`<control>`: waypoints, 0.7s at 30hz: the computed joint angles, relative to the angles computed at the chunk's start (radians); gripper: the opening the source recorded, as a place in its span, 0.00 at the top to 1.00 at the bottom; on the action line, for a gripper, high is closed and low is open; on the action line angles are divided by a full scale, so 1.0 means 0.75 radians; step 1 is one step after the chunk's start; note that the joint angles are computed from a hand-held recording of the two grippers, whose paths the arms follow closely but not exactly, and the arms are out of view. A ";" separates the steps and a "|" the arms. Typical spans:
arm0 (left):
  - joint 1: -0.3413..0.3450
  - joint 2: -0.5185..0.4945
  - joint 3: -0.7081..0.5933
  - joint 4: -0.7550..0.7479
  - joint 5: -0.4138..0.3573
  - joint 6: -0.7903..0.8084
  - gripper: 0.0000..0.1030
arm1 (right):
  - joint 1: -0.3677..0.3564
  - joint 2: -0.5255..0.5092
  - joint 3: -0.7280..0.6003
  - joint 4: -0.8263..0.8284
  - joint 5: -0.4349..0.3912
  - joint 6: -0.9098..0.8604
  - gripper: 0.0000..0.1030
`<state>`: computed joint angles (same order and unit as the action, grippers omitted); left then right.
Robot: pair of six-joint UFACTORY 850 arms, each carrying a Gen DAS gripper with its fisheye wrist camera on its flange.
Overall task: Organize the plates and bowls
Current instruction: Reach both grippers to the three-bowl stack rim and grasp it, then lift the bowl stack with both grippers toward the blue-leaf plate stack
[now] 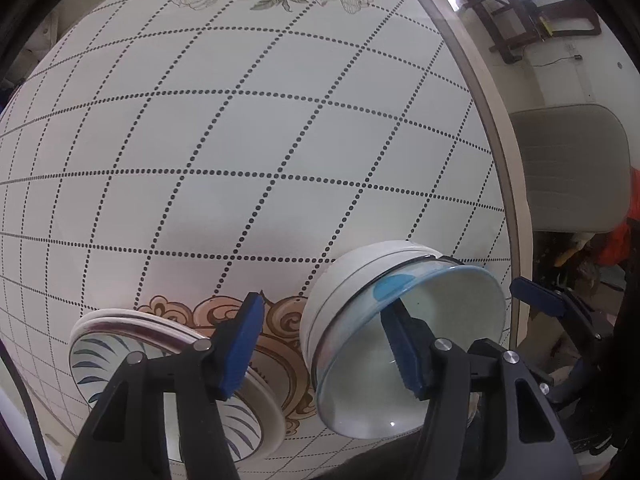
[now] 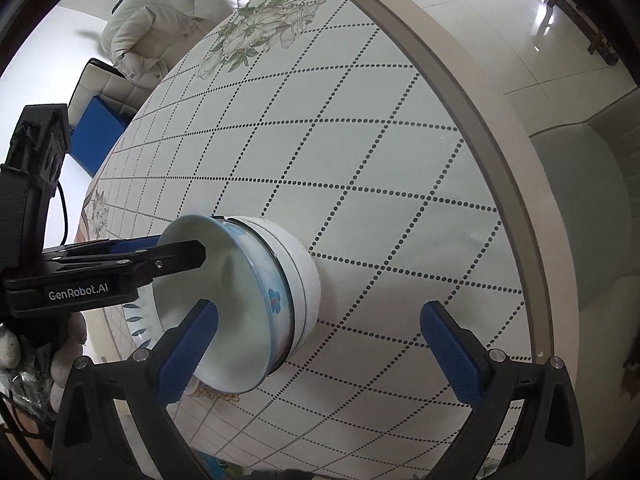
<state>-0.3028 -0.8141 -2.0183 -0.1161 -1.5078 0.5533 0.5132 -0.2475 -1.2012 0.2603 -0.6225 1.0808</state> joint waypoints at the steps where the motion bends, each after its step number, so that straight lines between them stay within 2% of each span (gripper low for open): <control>1: -0.002 0.000 0.008 -0.002 -0.002 -0.001 0.44 | -0.004 -0.009 -0.002 0.016 0.003 -0.018 0.00; 10: -0.002 -0.057 0.006 -0.049 -0.071 -0.006 0.44 | -0.041 -0.093 0.005 0.294 0.066 -0.279 0.00; 16: 0.013 -0.122 -0.066 -0.138 -0.169 -0.012 0.45 | -0.076 -0.136 0.065 0.776 0.176 -0.677 0.03; 18: 0.020 -0.130 -0.071 -0.156 -0.179 -0.013 0.45 | -0.085 -0.148 0.088 0.963 0.199 -0.834 0.07; 20: 0.033 -0.152 -0.106 -0.177 -0.204 -0.021 0.45 | -0.093 -0.164 0.103 1.144 0.208 -0.992 0.19; 21: 0.038 -0.156 -0.111 -0.189 -0.210 -0.028 0.45 | -0.095 -0.171 0.107 1.211 0.210 -1.054 0.19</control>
<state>-0.2740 -0.9309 -2.1013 -0.2575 -1.6650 0.5327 0.4422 -0.3755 -1.1212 1.1688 -0.4650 0.2900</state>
